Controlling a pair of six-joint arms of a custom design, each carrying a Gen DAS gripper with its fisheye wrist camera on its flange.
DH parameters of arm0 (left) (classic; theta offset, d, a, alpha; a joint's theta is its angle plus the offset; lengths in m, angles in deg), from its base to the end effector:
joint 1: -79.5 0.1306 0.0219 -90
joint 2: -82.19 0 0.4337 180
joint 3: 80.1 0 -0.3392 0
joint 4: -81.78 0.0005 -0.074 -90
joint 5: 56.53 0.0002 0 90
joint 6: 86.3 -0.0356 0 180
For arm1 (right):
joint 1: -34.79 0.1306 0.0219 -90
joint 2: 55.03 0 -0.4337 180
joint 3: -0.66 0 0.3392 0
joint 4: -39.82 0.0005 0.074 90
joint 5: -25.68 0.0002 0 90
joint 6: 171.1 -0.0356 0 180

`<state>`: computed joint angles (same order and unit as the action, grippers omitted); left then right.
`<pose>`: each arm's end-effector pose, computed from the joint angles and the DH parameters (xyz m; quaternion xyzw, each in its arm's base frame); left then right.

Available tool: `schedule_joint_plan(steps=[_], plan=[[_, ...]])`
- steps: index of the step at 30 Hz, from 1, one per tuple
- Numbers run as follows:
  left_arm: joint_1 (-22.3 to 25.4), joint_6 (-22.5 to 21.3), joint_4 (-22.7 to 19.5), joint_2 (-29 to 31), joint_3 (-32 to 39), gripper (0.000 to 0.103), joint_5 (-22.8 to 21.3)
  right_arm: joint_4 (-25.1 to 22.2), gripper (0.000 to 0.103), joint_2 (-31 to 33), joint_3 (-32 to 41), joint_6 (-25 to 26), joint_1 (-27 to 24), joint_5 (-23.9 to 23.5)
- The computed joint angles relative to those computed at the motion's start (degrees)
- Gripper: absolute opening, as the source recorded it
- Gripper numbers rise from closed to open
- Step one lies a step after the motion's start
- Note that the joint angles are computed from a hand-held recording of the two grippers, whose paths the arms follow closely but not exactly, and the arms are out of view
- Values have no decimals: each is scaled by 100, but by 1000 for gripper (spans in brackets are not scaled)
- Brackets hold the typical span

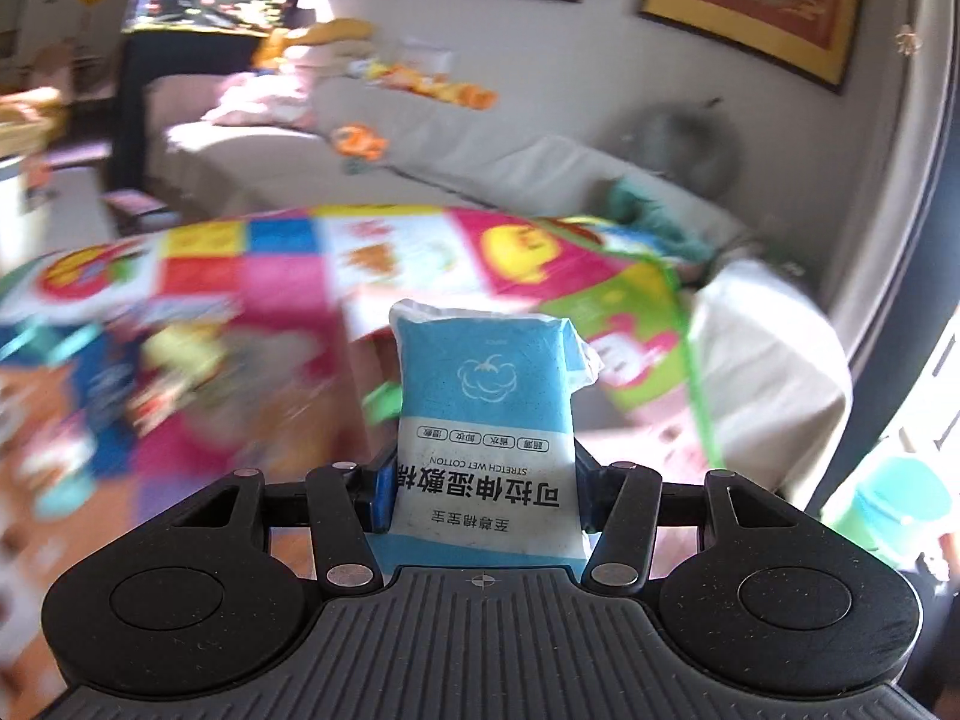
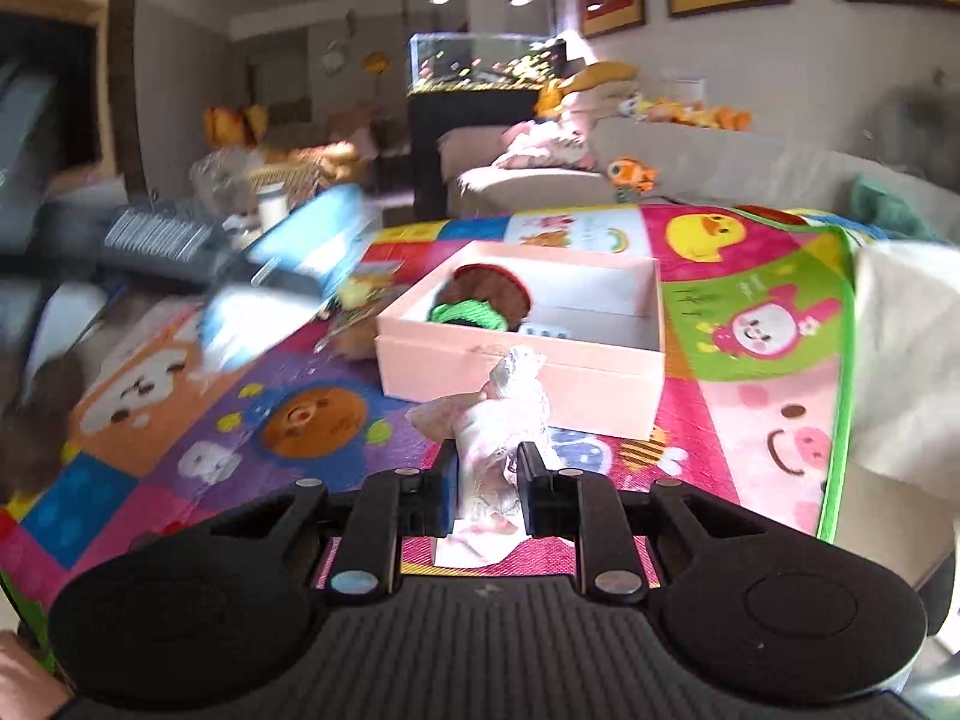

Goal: Organize objects
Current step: 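Lower the blue wet-cotton pack into the pink box and open the left gripper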

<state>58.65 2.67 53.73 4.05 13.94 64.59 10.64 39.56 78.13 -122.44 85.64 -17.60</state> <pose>0.4901 -0.2069 0.4475 0.2826 0.8191 -0.3107 0.3907 0.3037 0.3312 0.3918 0.0764 0.8614 -0.0090 0.5021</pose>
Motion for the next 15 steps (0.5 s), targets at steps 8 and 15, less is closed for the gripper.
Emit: schedule_joint_plan(steps=[8, 15], plan=[[-936, 899, -701, 1865, 2363, 57, -1059, 697, 19, -215, -597, -247, -69, 136], [-1095, 373, -1399, 1939, 2326, 61, -1935, 1023, 19, -373, -982, -270, -93, 284]])
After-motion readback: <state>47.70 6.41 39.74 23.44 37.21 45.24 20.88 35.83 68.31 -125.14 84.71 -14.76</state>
